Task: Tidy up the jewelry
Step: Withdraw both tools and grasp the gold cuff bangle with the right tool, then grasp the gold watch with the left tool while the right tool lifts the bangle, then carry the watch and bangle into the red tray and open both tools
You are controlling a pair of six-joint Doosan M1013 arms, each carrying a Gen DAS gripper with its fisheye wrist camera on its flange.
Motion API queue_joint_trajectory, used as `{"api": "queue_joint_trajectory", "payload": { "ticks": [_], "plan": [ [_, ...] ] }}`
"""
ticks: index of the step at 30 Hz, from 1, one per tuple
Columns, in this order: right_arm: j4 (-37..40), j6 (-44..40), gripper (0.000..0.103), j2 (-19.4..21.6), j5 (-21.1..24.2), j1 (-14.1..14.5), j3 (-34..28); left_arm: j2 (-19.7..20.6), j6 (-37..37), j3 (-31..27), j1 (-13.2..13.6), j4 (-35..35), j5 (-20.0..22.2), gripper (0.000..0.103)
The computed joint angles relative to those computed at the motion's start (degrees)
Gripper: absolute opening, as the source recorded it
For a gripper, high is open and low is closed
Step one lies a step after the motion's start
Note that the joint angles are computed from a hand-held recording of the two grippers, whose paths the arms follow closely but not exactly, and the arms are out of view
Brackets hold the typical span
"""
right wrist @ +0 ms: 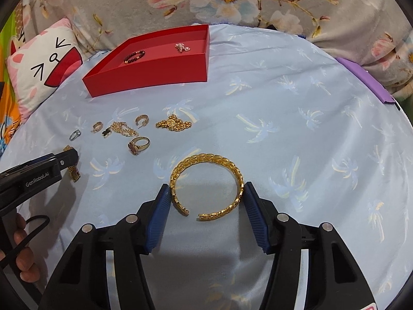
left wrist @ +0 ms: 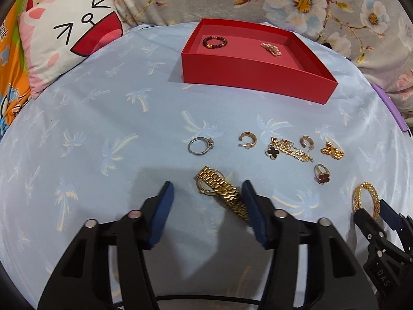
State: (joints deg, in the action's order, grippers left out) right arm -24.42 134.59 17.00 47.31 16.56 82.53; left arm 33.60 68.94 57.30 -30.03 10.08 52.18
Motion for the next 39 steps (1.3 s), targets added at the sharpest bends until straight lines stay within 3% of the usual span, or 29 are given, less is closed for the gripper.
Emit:
{"api": "queue_joint_trajectory", "payload": {
  "ticks": [4, 6, 26, 32, 39],
  "plan": [
    [1.50, -0.08, 0.056, -0.26, -0.70, -0.32, 0.25, -0.50, 2.83, 0.56, 0.78, -4.39, -0.48, 0.015],
    [2.91, -0.43, 0.056, -0.51, -1.24, -0.63, 0.46, -0.72, 3.98, 0.80, 1.26, -6.78, -0.45, 0.012],
    [4.55, -0.77, 0.056, -2.81, -4.28, -1.18, 0.71, -4.13, 9.59, 2.15, 2.55, -15.10, -3.67, 0.011],
    [4.48, -1.82, 0.056, -2.58, -5.15, -1.54, -0.92, -3.32, 12.16, -1.32, 2.90, -17.14, -3.73, 0.011],
    [5.49, -5.00, 0.056, -0.46, -6.70, -2.68, -5.48, 0.82, 15.48, -11.06, 3.71, -19.83, -1.41, 0.011]
  ]
}}
